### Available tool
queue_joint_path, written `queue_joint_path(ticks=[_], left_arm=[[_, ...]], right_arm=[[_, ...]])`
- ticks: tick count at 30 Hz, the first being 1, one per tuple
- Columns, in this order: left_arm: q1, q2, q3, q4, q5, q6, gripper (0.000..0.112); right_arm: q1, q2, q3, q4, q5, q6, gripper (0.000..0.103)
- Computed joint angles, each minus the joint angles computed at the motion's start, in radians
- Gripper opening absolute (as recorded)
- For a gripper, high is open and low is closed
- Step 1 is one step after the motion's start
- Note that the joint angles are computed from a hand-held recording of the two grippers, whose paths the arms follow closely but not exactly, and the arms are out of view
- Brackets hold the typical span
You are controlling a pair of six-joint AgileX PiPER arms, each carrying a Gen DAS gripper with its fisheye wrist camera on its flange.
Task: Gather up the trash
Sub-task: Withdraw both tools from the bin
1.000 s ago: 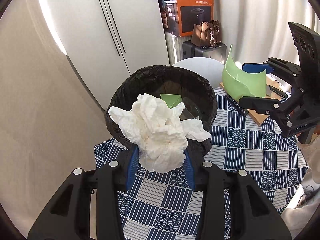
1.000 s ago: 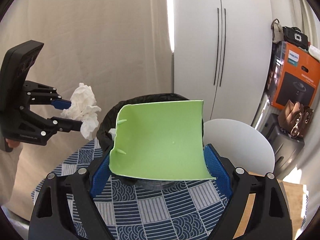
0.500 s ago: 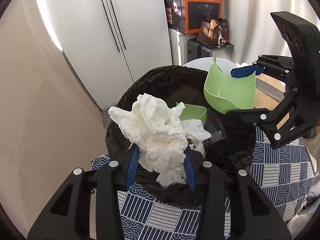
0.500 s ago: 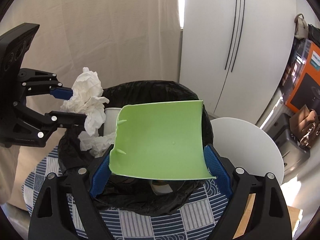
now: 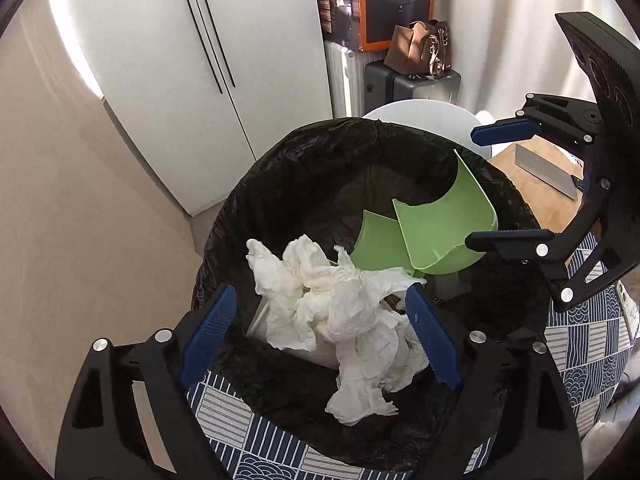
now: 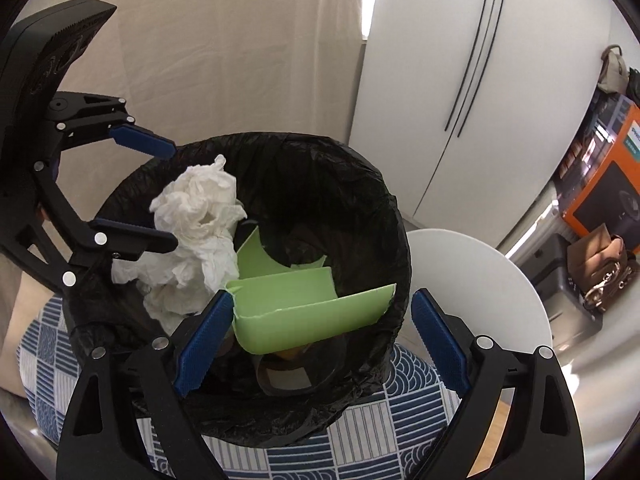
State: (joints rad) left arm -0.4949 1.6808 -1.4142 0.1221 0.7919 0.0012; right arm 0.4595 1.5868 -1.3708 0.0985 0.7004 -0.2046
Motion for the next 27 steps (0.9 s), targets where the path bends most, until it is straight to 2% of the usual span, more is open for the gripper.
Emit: queue_joint_path(ticks=[3, 8, 15, 17, 23, 27], left_arm=[[-0.001, -0.05, 0.052, -0.004, -0.052, -0.015, 0.097], [-0.05, -0.15, 0.152, 0.087, -0.116, -0.132, 0.097], [-0.096, -0.269, 0.269, 0.095, -0.134, -0.245, 0.097], [-0.135, -0.313, 0.324, 0.155, -0.142, -0.334, 0.097], [-0.298, -0.423, 0.439, 0.376, -0.069, -0.636, 0.097], [-0.41, -0.492, 0.501, 0.437, -0.021, -0.769, 0.097]], right_arm=[[-0.017, -0.042, 0.031, 0.006, -0.011, 0.021, 0.087], [-0.025, -0.125, 0.091, -0.032, 0.0, 0.095, 0.087], [0.003, -0.294, 0.245, -0.098, 0.012, 0.24, 0.088], [0.012, -0.342, 0.281, -0.118, 0.024, 0.278, 0.088], [0.112, -0.516, 0.408, -0.241, 0.066, 0.49, 0.088], [0.222, -0.63, 0.484, -0.357, 0.117, 0.681, 0.089]])
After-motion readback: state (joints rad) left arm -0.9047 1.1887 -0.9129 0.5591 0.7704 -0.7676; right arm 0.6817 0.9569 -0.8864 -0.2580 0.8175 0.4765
